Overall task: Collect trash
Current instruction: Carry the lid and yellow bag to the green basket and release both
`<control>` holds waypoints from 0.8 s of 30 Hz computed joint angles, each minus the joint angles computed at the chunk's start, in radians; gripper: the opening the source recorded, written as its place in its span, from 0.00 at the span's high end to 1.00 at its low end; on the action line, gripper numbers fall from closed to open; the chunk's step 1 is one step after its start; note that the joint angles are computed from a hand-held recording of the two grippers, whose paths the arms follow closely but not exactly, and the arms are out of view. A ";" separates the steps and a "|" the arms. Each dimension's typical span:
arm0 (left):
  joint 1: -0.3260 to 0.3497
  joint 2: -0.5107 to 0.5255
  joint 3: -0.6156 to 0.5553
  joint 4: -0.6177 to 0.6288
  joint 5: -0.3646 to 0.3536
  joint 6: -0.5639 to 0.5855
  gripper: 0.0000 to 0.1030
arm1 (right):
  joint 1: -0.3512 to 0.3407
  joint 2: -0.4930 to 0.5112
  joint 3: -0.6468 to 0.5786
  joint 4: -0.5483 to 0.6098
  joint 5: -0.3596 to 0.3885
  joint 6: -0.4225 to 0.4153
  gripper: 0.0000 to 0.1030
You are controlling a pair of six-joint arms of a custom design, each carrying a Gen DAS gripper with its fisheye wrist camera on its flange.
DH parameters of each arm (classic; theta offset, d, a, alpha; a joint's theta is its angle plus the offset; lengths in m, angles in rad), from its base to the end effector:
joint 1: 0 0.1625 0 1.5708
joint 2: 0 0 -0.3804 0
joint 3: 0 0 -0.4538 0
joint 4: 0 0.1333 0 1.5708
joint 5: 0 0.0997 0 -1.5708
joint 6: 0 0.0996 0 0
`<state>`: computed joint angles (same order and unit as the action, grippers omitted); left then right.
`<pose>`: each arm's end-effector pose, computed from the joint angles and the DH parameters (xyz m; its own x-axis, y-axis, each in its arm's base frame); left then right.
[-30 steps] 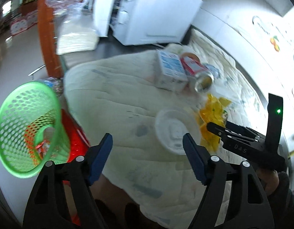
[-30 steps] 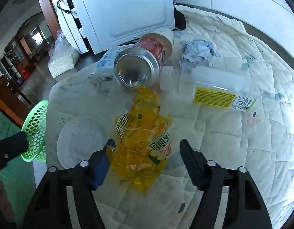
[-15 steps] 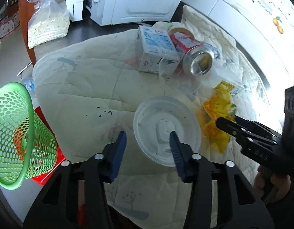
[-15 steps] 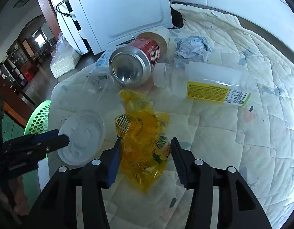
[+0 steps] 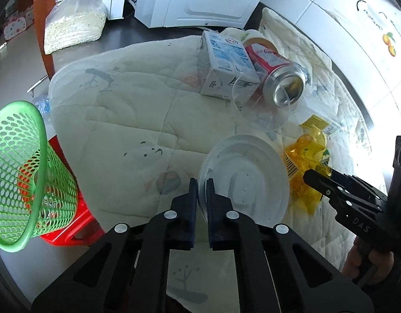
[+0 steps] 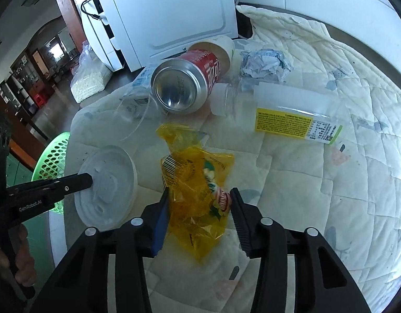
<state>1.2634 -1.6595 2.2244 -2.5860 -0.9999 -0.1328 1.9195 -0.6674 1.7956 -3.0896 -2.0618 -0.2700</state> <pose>0.0344 -0.5102 0.2664 -0.9015 -0.0835 -0.4246 0.1544 0.8546 -0.4958 0.2926 -0.5520 -0.0554 -0.7736 -0.3596 0.5218 -0.5419 0.8022 -0.2507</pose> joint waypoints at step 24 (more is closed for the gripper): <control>-0.009 -0.451 0.158 -0.011 0.107 -0.040 0.96 | 0.106 -0.041 0.018 0.039 0.134 -0.056 0.68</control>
<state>1.2546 -2.1100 2.3825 -2.5973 -0.8929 -0.1733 2.0257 -0.7085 1.8135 -3.0509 -1.9279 -0.3256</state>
